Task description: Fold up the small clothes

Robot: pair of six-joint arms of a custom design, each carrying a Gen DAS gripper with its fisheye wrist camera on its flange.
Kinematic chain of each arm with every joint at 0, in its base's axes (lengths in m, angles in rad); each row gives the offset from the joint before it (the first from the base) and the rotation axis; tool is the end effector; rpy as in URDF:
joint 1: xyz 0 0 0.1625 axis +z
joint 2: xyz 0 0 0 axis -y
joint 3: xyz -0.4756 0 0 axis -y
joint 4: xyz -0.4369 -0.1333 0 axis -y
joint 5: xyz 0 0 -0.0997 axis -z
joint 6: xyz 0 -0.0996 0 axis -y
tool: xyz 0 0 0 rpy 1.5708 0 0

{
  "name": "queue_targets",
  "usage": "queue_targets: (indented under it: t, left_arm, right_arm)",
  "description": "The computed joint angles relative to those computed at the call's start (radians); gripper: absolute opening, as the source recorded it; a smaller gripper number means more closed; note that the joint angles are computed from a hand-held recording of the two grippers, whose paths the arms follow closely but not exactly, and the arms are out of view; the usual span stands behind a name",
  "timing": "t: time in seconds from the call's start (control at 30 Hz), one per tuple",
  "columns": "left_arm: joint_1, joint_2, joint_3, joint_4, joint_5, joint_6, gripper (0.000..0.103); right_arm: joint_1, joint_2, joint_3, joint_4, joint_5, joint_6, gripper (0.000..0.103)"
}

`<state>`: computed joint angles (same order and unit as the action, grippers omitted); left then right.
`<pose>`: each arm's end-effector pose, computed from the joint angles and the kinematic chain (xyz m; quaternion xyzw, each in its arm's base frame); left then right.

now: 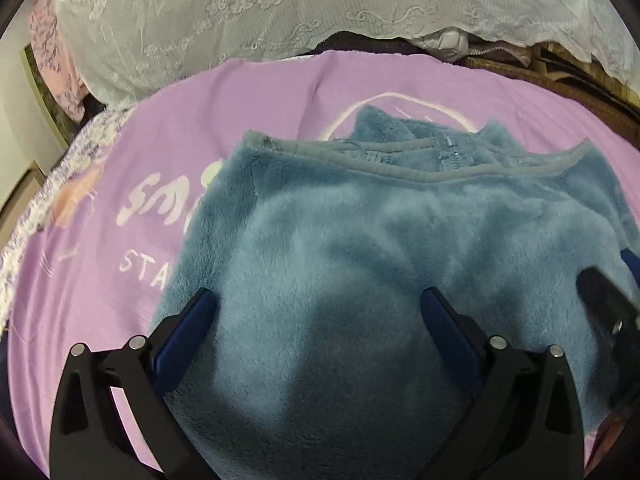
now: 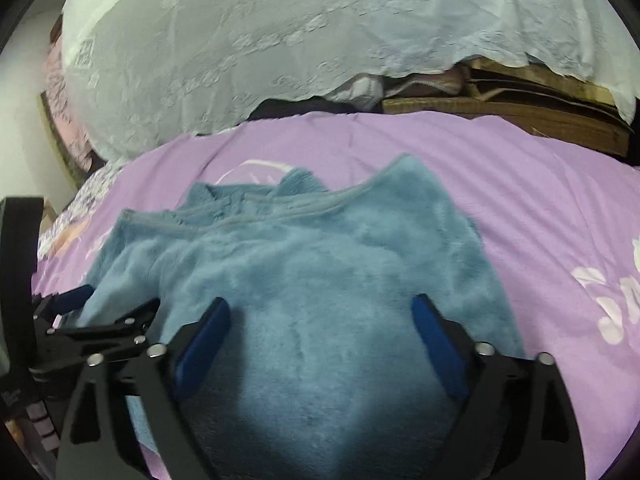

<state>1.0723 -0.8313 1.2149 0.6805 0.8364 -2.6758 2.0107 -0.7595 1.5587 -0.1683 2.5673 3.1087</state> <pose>-0.1467 -0.6879 0.2373 0.3392 0.8423 -0.2396 0.3437 0.3151 -0.5529 0.0644 -0.0270 -0.8121 0.4757 0.3369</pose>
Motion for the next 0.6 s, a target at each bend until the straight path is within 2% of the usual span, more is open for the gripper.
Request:
queue_targets:
  t: [0.17,0.3,0.5,0.6]
  left_arm:
    - [0.003,-0.031,0.048,-0.073,0.013,0.023,0.099]
    - [0.009,-0.032,0.049,-0.077,0.026,0.025,0.099]
    - [0.012,-0.036,0.055,-0.089,0.035,0.029,0.099]
    - [0.012,-0.038,0.058,-0.094,0.037,0.029,0.099]
  right_arm:
    - [0.004,-0.005,0.014,-0.01,-0.01,0.006,0.1]
    - [0.005,-0.003,0.013,-0.005,-0.013,0.009,0.1]
    - [0.017,0.06,-0.073,0.088,0.078,0.01,0.1]
    - [0.018,0.071,-0.085,0.102,0.094,0.013,0.1]
